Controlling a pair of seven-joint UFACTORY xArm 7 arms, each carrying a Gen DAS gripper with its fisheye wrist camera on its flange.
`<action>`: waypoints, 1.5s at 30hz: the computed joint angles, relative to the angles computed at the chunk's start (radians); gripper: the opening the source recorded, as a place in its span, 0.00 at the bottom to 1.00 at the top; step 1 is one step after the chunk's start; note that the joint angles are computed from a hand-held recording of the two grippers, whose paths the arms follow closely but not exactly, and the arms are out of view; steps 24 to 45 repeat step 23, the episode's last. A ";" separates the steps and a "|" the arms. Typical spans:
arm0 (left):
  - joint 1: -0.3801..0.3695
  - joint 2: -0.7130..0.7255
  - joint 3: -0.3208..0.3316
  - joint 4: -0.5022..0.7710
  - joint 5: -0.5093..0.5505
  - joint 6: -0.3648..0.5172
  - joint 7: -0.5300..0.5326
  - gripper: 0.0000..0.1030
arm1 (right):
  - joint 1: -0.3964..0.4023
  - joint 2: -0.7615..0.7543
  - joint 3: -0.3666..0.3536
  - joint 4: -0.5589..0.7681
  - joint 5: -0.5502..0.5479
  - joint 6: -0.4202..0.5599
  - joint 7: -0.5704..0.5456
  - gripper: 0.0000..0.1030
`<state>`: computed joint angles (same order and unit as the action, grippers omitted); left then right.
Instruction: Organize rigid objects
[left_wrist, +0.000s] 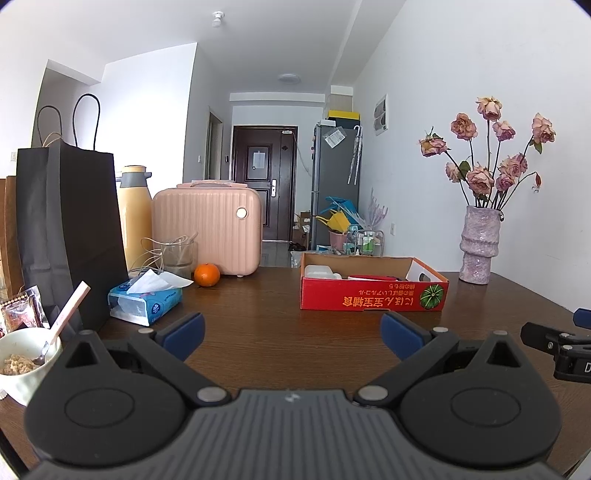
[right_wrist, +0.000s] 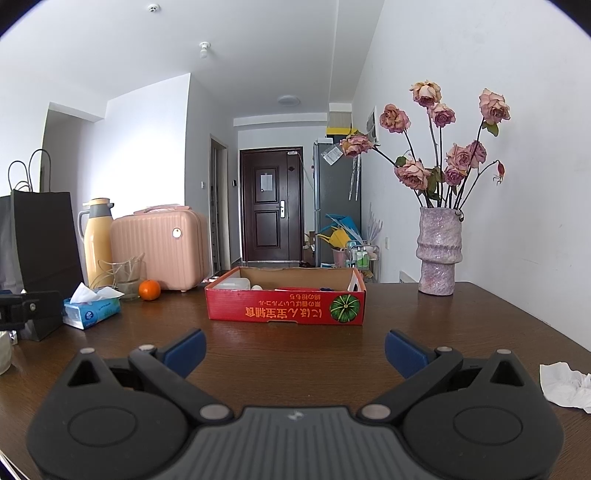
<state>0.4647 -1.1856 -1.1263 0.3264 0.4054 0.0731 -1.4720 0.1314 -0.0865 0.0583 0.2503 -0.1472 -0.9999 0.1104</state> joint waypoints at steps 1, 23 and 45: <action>0.000 -0.001 0.000 0.000 0.001 0.000 0.000 1.00 | 0.000 -0.001 0.000 0.000 0.000 0.001 0.000 1.00; 0.016 0.001 -0.008 -0.005 0.000 -0.017 -0.005 1.00 | 0.005 0.002 0.006 -0.001 0.014 0.005 -0.007 1.00; 0.016 0.001 -0.008 -0.005 0.000 -0.017 -0.005 1.00 | 0.005 0.002 0.006 -0.001 0.014 0.005 -0.007 1.00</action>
